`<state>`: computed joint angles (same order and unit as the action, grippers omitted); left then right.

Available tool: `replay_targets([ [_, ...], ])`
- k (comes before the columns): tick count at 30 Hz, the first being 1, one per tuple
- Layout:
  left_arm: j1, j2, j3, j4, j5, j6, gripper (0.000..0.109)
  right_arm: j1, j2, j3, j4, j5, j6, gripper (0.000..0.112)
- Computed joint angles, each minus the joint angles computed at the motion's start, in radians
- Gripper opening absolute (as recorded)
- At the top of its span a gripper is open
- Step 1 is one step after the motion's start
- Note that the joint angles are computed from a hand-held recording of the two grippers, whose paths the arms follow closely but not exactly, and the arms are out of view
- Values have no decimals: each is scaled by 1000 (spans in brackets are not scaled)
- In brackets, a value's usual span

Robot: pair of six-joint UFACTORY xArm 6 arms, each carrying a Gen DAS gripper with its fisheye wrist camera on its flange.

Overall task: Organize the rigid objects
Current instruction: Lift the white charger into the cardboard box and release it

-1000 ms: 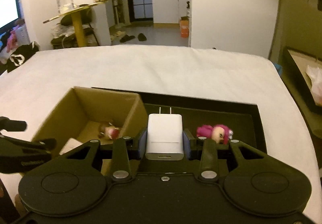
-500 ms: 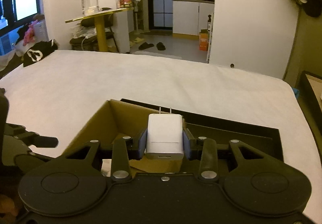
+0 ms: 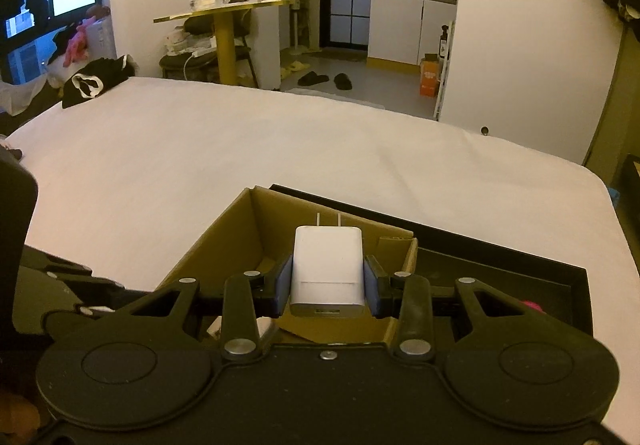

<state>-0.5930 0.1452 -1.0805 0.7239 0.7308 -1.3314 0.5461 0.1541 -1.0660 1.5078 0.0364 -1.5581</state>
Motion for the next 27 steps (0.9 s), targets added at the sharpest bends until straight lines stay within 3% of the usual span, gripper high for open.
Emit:
replay_targets([
  [9,10,-6,15,5,-18,-18,10,8,46,-20,-135,12,129,37],
  [13,16,-8,20,-1,-30,-17,10,8,54,-25,-135,39,128,37],
  [17,26,-10,24,-12,-40,-11,10,-15,53,-31,-190,139,195,38],
  [19,25,-5,17,-13,-33,-5,10,-15,43,-27,-138,145,151,40],
  [27,6,-5,6,26,-4,-34,10,-47,-8,24,-153,170,176,42],
])
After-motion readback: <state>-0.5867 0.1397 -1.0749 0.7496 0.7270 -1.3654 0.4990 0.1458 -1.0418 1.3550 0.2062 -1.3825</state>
